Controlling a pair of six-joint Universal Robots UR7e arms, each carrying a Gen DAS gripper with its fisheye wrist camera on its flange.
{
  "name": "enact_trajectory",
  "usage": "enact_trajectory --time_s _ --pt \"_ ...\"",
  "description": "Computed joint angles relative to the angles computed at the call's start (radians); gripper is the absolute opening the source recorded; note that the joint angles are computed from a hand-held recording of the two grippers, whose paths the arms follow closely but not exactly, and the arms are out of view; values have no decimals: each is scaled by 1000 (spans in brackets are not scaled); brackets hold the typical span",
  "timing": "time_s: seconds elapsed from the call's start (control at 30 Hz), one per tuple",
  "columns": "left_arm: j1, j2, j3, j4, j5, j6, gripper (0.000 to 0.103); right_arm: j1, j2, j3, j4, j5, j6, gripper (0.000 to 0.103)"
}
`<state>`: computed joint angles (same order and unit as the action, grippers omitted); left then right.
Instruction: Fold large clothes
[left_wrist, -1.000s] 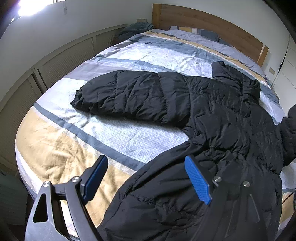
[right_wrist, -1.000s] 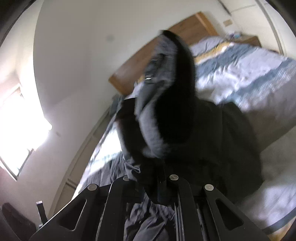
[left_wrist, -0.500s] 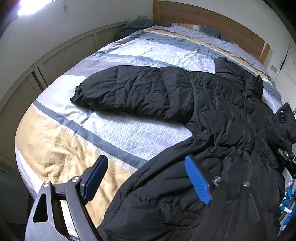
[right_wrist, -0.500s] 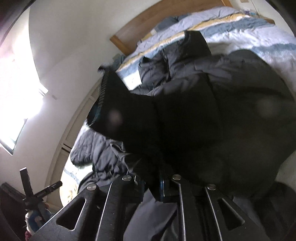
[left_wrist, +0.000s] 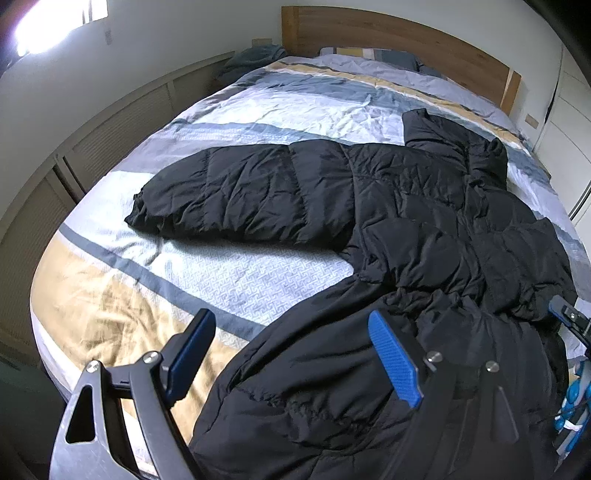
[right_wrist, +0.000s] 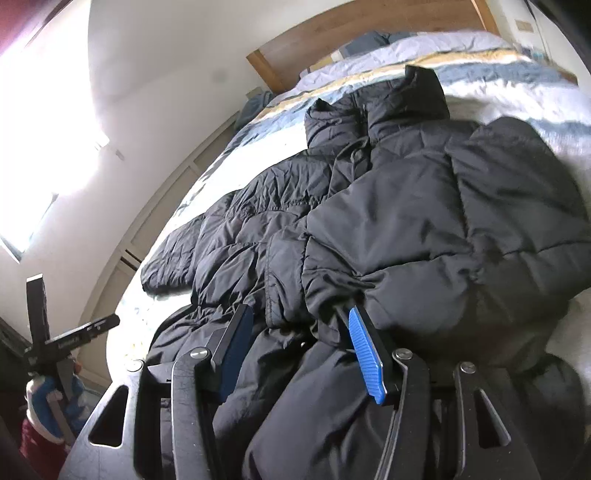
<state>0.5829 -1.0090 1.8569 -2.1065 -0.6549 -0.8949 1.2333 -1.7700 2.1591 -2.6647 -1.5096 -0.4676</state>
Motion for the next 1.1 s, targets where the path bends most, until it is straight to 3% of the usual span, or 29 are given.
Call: enact_trajectory --time_s 0.23,0.53,0.67,0.77,0.87,1.1 --pt "6 132 -98 -83 -25 134 85 -30 -67 -7 -32 -56 -52 55" --pt "15 438 -398 -199 -228 365 85 -106 -8 -99 -146 -158 -90 55" --pt "10 560 -538 -248 -270 444 85 -110 53 -140 -184 -165 -120 55" --pt "18 647 -647 -238 -287 485 85 -114 97 -166 -184 -169 -137 55" --pt "31 703 -713 -151 -268 482 85 -123 126 -178 -183 -187 -166 55" --pt "53 684 -670 -101 -233 467 86 -194 115 -195 -161 -184 -189 54"
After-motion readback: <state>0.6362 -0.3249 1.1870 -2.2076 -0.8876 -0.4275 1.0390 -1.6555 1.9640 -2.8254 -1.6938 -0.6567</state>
